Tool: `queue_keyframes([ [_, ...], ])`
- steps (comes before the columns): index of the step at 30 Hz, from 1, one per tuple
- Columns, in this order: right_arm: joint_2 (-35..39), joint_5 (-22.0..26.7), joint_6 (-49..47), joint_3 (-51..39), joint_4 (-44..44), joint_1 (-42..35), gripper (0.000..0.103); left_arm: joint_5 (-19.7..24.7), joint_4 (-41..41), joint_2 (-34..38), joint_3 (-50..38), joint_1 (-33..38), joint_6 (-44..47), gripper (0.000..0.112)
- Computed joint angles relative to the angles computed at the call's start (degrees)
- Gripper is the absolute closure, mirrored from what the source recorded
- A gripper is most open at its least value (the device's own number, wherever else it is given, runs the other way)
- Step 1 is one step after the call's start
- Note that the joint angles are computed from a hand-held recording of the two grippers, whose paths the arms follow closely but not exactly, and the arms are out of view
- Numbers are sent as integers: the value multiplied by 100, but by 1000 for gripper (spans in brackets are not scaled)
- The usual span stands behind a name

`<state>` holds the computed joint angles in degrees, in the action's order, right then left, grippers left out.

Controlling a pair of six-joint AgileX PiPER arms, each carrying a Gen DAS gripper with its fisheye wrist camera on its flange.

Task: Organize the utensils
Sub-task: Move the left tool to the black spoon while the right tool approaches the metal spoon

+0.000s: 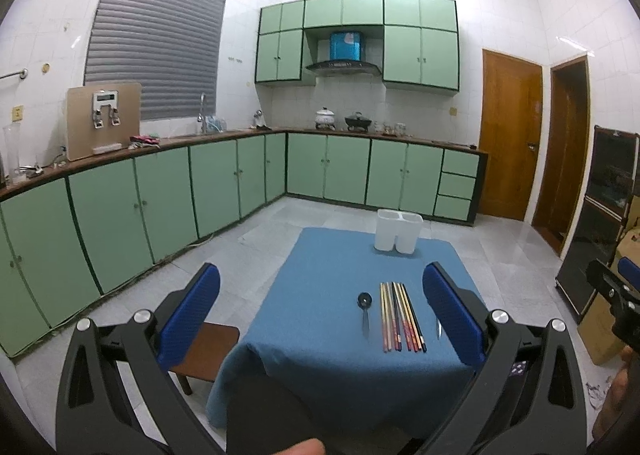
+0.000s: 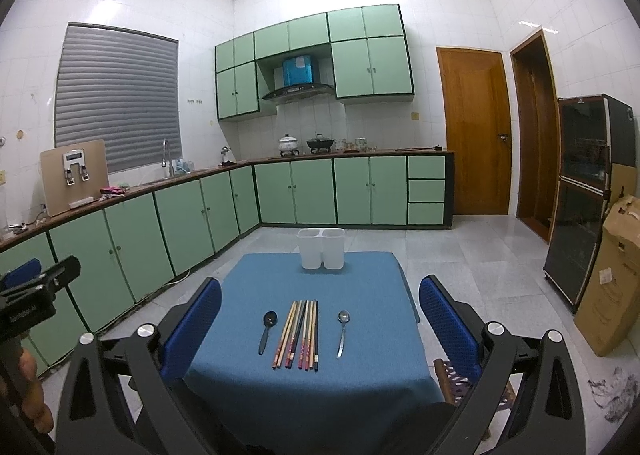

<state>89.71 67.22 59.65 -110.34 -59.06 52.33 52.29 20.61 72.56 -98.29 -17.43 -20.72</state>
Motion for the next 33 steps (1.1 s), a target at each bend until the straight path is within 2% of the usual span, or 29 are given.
queue_keyframes([
  [3, 86, -163, -108, 43, 403, -358, 6, -85, -416, 237, 2, 201, 308, 14],
  [7, 341, -516, -374, 77, 1073, -985, 6, -287, -1440, 743, 14, 652, 1012, 14],
  [12, 837, -1006, -734, 130, 2024, -1796, 6, -364, -1920, 1669, -215, 832, 1590, 14],
  [16, 1455, -1275, -1136, -14, 2533, -2219, 10, -605, -2184, 2350, -320, 919, 1935, 14],
  [19, 1945, -1534, -1500, -174, 3012, -2519, 20, -778, -2284, 2910, -429, 895, 2138, 14],
  [22, 2520, -1629, -1853, -515, 3427, -2776, 32, -750, -2374, 3496, -706, 906, 2312, 14],
  [24, 2907, -1760, -2250, -771, 3966, -2997, 47, -708, -2473, 3892, -962, 929, 2394, 14],
  [30, 3733, -1800, -2796, -1451, 4587, -3267, 65, -276, -2661, 4886, -1960, 960, 2469, 14],
  [33, 4113, -1662, -3048, -1932, 4866, -3358, 72, -183, -2604, 5193, -2270, 924, 2481, 14],
])
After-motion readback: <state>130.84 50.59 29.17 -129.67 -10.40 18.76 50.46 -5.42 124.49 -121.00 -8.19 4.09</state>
